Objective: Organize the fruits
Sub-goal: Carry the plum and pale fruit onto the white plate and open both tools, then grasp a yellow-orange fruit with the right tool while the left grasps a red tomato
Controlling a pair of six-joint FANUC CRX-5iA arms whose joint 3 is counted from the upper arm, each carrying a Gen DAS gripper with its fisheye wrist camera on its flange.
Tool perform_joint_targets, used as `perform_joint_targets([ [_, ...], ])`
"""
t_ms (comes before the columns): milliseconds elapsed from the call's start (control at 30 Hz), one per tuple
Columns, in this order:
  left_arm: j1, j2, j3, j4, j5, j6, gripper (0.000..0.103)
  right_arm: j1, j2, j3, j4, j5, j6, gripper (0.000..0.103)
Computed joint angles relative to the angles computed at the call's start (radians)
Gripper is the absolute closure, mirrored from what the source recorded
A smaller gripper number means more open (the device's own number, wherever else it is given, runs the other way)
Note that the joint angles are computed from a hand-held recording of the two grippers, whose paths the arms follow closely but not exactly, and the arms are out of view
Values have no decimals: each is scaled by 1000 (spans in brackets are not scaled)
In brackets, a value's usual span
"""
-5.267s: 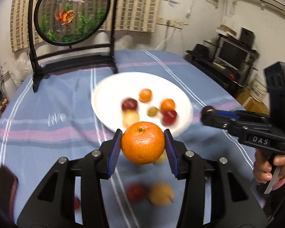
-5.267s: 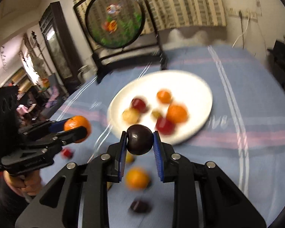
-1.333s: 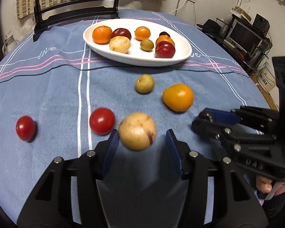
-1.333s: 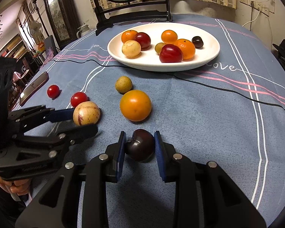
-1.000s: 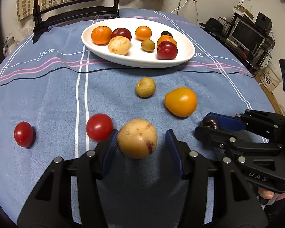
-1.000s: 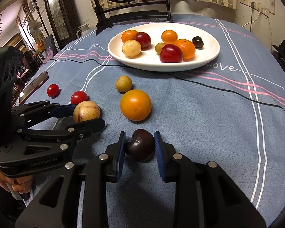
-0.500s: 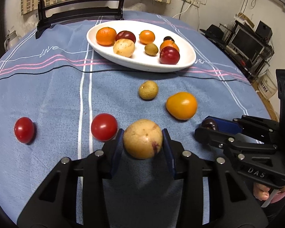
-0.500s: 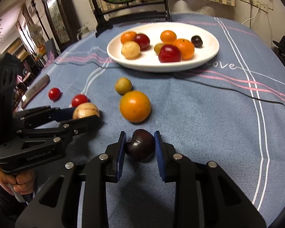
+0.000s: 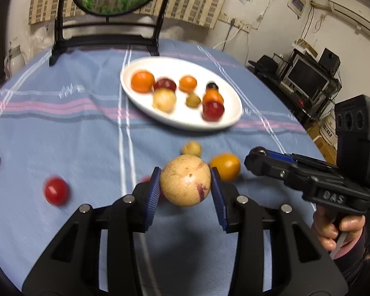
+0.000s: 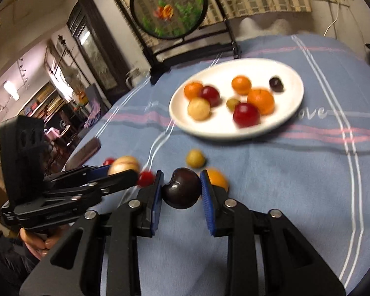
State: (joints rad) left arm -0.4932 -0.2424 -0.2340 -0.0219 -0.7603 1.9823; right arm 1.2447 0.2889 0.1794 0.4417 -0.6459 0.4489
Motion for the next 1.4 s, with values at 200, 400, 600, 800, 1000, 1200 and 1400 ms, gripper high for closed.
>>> perform_joint_targets([
  [200, 68, 90, 137, -13, -39, -64, 63, -35, 102, 84, 290, -66, -189, 73],
  [400, 134, 305, 358, 14, -79, -109, 63, -83, 266, 289, 359, -189, -166, 73],
  [600, 140, 473, 544, -5, -165, -94, 63, -123, 343, 410, 259, -234, -64, 73],
  [800, 127, 572, 652, -44, -228, -91, 63, -147, 383, 490, 158, -276, 31, 72],
  [1000, 101, 539, 653, -133, -246, -20, 23, -137, 378, 499, 157, -307, 64, 57],
  [1200, 52, 339, 523, -291, -249, 75, 8, -100, 264, 355, 159, -212, 57, 51],
  [1400, 4, 148, 304, -341, -254, 197, 6, -28, 179, 221, 191, -201, 86, 50],
])
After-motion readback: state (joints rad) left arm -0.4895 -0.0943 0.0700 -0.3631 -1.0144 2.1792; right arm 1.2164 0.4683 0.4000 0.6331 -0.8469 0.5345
